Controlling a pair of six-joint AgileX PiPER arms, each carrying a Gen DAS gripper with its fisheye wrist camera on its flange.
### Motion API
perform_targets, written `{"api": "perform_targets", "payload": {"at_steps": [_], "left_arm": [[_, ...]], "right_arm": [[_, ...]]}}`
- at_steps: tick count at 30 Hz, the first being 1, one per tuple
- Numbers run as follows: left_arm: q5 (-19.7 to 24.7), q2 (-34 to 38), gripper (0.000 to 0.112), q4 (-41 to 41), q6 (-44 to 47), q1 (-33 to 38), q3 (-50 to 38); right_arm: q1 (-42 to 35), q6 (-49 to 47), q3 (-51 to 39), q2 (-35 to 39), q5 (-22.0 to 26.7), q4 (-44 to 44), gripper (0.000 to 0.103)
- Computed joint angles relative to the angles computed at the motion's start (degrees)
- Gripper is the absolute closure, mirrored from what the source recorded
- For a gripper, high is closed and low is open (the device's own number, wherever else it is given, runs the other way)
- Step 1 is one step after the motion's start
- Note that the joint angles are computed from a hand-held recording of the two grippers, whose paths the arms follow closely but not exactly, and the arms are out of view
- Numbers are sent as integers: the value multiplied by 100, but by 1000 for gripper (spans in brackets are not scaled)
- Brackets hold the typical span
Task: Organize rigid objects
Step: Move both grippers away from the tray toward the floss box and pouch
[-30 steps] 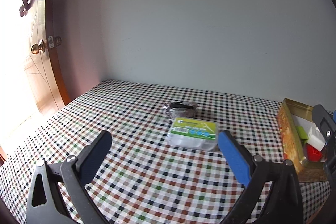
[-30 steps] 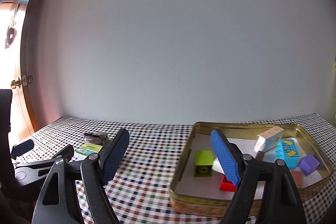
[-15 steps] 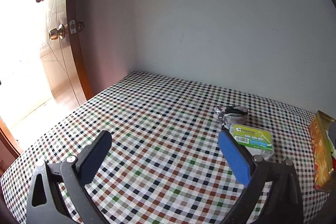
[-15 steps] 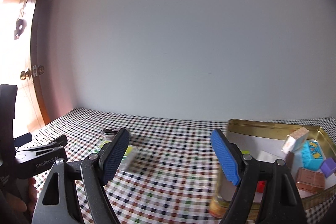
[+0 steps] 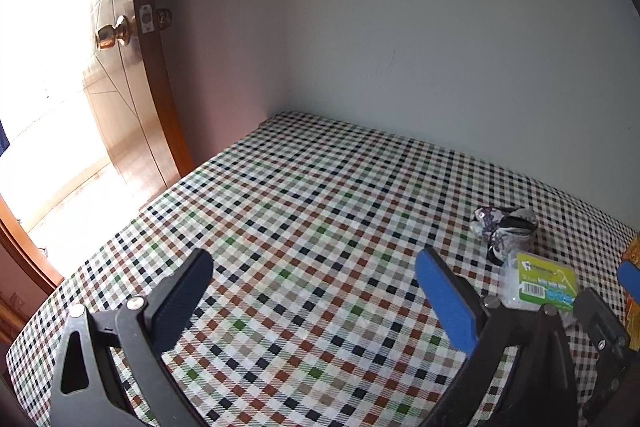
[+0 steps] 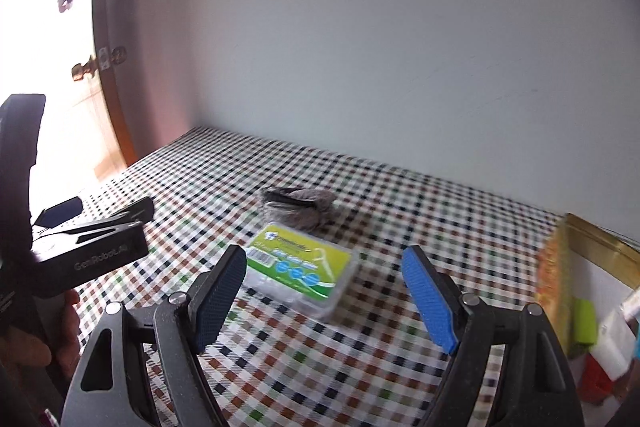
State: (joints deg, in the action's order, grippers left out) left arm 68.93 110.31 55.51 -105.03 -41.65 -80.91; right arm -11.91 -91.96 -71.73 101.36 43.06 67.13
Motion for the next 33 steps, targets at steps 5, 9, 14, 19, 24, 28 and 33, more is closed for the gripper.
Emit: {"api": "perform_targets", "payload": {"at_steps": [5,9,14,19,24,28,33], "left_arm": [[-322,-32,10,-305,187,243,28],[-240,54,10,-337,286,171,-94],[-160,183,10,-340,358,99,-233],[-127,133,10,-364,304,124,-180],[-219,25,10,-396,196,154,-19],[-249,-58,10,-431,115,182,108],[-294,-106,10,-485,53,215,195]], "right_arm": [[314,1009,-1149,745,724,-1250,21],[556,1052,-1570,1028,713,-1670,21],[865,214,-1498,1009,271,-2100,21],[1005,170,-1779,1190,271,-2362,21],[1185,480,-2195,1440,229,-2682,21],[1128,768,-2639,1560,598,-2834,21],[1208,845,-3086,1700,987,-3119,21]]}}
